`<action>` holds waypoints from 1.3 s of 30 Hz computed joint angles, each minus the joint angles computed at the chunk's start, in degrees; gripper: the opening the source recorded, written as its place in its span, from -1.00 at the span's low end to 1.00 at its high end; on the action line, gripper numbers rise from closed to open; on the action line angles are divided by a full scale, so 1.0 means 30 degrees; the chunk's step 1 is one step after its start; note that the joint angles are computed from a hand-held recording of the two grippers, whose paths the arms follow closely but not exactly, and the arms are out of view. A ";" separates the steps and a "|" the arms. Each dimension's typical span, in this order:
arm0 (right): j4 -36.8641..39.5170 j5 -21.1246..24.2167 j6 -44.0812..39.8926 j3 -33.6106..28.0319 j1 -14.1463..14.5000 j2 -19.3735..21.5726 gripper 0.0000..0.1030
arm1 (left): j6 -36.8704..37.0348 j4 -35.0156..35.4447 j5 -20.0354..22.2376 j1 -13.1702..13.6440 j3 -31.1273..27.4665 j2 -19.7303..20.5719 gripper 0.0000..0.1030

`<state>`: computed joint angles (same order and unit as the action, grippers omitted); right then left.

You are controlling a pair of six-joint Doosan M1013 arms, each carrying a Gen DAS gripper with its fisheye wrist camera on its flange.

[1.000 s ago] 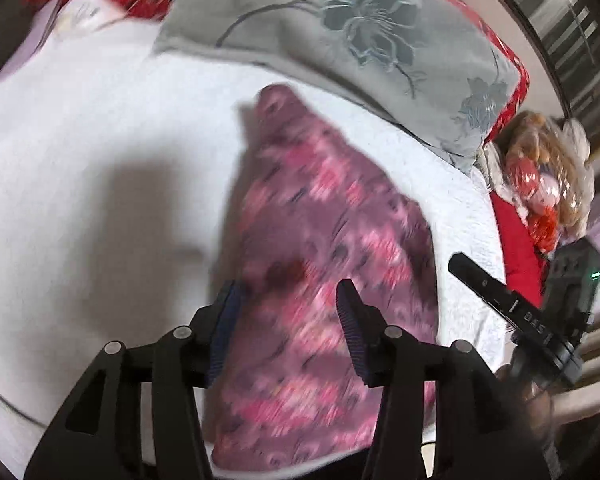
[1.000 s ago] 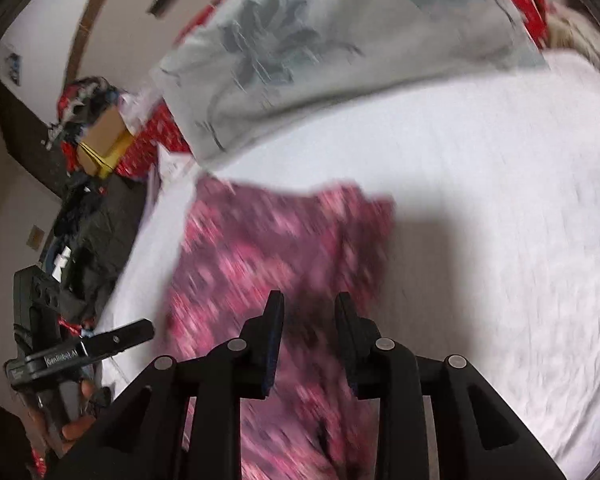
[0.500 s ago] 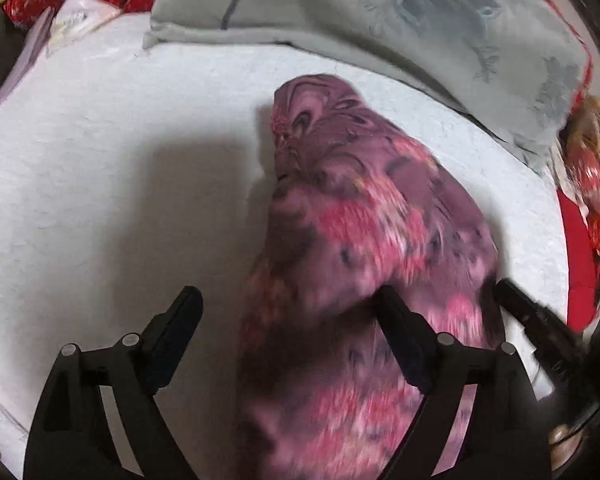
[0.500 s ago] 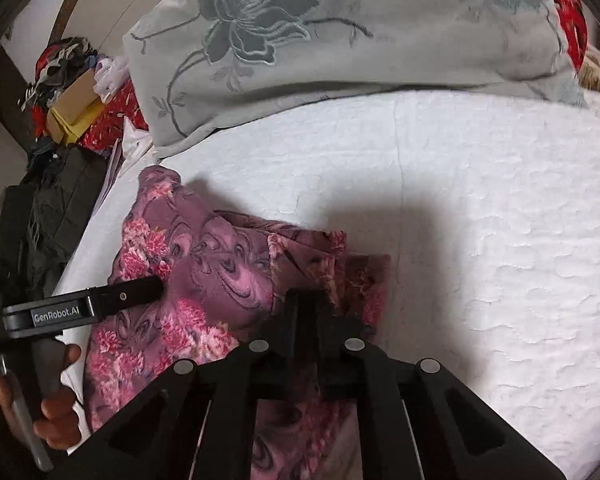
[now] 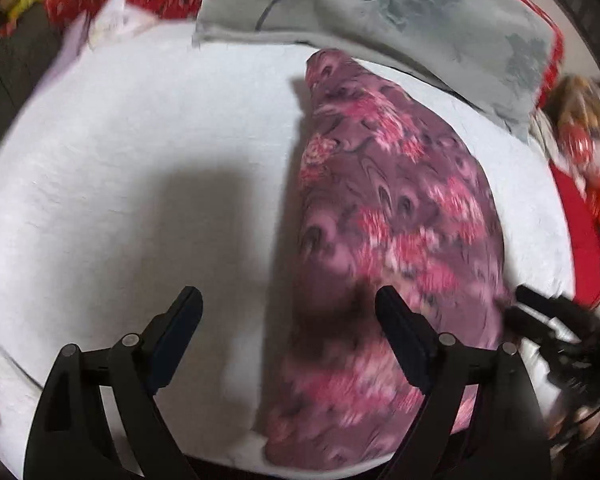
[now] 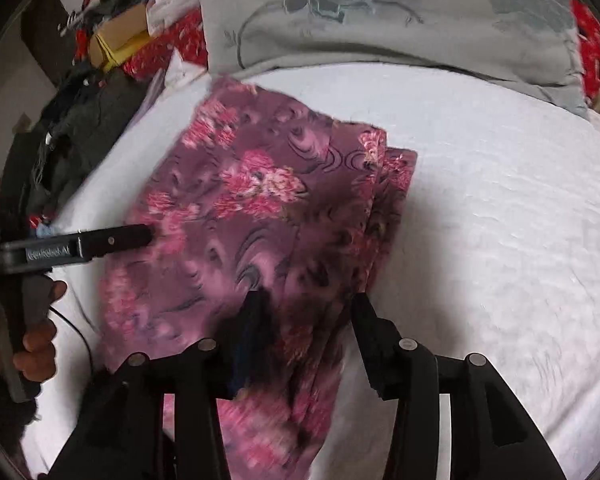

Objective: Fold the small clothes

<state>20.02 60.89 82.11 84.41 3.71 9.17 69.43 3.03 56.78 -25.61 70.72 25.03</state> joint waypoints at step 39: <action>0.0474 -0.2727 0.5980 -0.0731 -0.0883 0.0925 0.07 | 0.0796 -0.3638 0.0550 0.0846 -0.2628 0.1524 0.84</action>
